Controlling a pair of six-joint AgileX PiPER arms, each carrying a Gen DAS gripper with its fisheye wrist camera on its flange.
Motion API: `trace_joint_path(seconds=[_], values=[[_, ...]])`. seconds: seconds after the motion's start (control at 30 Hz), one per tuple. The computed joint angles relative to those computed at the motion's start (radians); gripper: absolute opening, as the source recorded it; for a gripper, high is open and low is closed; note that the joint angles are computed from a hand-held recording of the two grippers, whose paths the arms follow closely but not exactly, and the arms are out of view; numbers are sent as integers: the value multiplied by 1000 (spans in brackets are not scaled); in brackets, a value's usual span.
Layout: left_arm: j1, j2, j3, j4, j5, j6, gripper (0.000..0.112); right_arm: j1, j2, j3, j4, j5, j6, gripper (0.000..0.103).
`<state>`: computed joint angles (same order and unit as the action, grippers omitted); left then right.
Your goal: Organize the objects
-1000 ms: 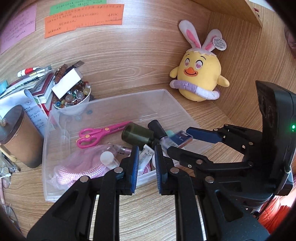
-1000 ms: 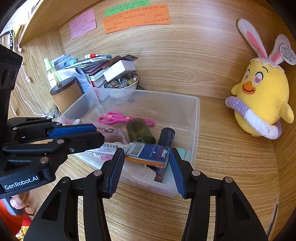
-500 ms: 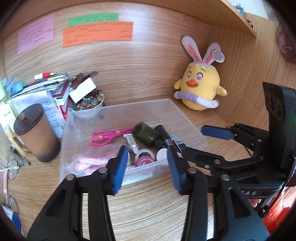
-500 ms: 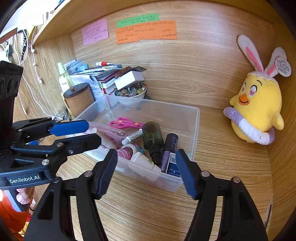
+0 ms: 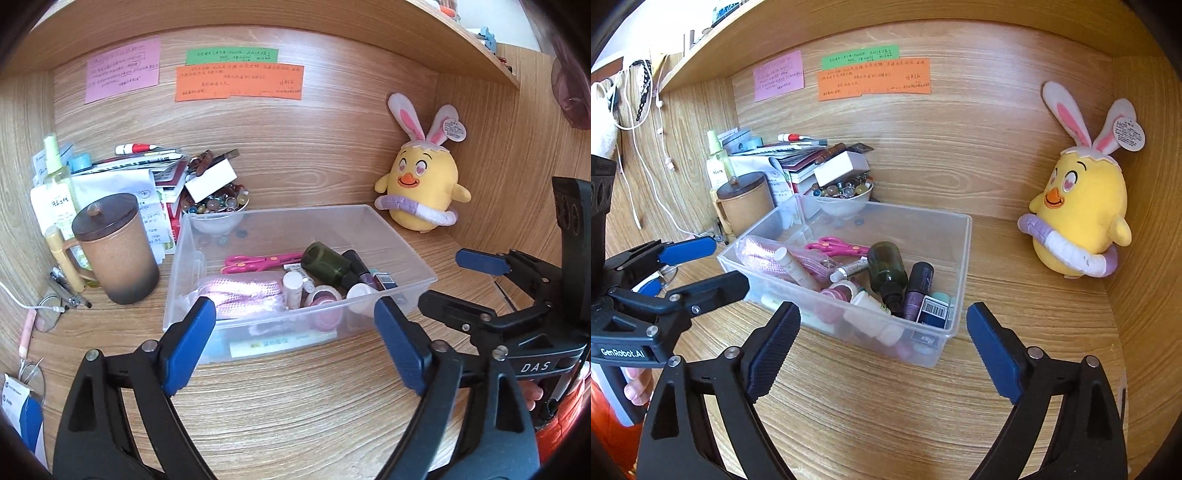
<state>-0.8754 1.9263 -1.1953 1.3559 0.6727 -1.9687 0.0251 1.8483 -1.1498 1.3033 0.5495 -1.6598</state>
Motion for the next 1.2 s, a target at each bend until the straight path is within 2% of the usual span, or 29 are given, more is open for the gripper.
trace_joint_path(seconds=[0.17,0.53,1.2], values=[[-5,11,15,11,8,-34,94,-10,0,30,32,-3,-42,92],[-1,30,15,-2,-2,-48,95,-30,1,38,27,34,-44,93],[-2,28,20,11,-16,-50,95,-27,-9,50,38,42,-51,96]])
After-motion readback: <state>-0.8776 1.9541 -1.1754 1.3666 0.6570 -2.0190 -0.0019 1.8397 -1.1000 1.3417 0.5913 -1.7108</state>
